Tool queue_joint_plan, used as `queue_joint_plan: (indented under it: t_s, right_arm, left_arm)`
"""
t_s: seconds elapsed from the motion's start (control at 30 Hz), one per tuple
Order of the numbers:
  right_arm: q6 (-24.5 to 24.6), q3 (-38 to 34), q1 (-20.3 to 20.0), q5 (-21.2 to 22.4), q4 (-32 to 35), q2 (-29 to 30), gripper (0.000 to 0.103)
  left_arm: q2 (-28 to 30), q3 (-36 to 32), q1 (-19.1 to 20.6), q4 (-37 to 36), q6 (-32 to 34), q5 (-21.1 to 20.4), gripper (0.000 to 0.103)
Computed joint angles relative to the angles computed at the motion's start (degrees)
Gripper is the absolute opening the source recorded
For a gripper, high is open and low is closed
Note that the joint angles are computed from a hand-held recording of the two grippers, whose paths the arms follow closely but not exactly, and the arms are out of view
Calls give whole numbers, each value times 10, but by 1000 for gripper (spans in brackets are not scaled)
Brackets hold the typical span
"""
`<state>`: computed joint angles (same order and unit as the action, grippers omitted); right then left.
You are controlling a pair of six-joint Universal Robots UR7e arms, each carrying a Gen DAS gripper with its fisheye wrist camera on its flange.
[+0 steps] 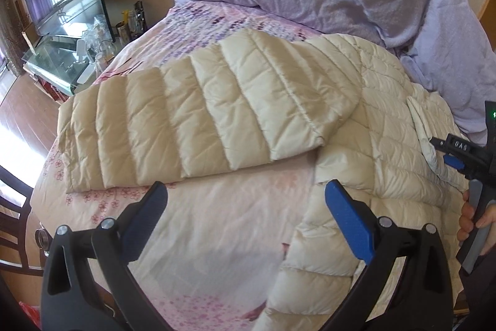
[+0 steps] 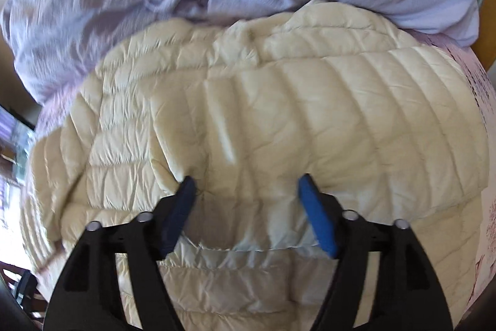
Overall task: Fold large clothes
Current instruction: 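Lift the sleeve with the right tool and lay it across the jacket back, then grasp the other sleeve with the left tool while the right tool releases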
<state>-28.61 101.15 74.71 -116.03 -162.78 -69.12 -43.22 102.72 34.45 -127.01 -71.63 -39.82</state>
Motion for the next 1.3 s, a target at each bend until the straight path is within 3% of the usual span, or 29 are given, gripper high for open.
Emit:
queue_joint_plan:
  t_s: [0.13,0.23,0.5,0.73,1.03,1.17,1.3]
  right_arm:
    - [-37,-3,9,-66,-33,37,78]
    - [-46,-3,16,-77,-32,37,78]
    - [-80,30,23,-40,-45,-13,84]
    - [-97,42,16,-27,-38,-39,84]
    - [-96,54,8,-22,-28,-56,84]
    - [-92,57,1,-20,-22,-64,84]
    - [-87,58,-8,-14,-17,-71,84]
  left_arm:
    - [-20,14,8,20,-29,8,101]
    - [-45,32,15,36,-61,15,101]
    - [-112,77,44,93,-158,34,101]
    - [-144,105,71,93,-181,38,100]
    - [-147,124,97,27,-164,23,79]
    - [-140,115,96,53,-176,33,71]
    - [-135,107,93,86,-198,47,45]
